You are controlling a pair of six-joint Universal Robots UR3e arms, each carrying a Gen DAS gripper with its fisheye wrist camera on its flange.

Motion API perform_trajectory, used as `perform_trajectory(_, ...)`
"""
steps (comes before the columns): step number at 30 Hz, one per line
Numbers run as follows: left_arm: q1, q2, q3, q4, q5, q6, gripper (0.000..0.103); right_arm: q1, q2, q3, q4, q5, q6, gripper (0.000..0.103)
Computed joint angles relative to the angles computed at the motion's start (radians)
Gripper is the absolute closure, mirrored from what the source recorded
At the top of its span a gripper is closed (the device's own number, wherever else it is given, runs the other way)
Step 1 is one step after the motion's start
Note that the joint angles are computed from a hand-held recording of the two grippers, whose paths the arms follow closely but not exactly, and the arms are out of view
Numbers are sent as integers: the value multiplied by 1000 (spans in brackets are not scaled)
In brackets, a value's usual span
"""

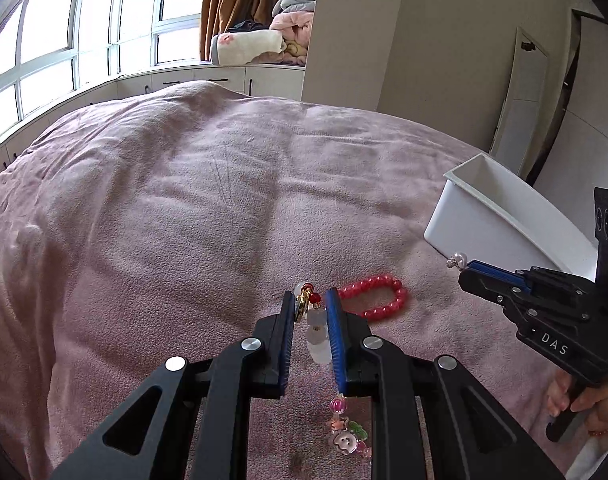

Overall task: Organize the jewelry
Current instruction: 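Grasp the pearl earrings with the right tool while the left tool lifts the white bracelet, then carry the white bracelet with the left tool into the white box while the right tool carries the earrings there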

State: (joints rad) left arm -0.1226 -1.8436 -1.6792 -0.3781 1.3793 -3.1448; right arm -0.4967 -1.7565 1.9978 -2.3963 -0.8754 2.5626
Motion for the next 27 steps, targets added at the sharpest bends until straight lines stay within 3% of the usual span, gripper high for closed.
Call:
perform_trajectory(12, -83, 50, 209, -158, 59, -10, 82, -219, -231, -131, 318, 258, -102, 94)
perform_trajectory(18, -168, 3, 408, -253, 95, -22, 82, -414, -318, -252, 671, 408, -272, 94)
perform_trajectory(21, -213, -51, 545, -319, 94, -41, 82, -510, -338, -335, 879, 459, -417, 94)
perform_trajectory(24, -263, -132, 725, -405, 100, -56, 82, -617, -319, -456, 1166, 516, -590, 94)
perform_trajectory(27, -319, -238, 947, -502, 129, -55, 82, -701, -297, -531, 1293, 539, -680, 94)
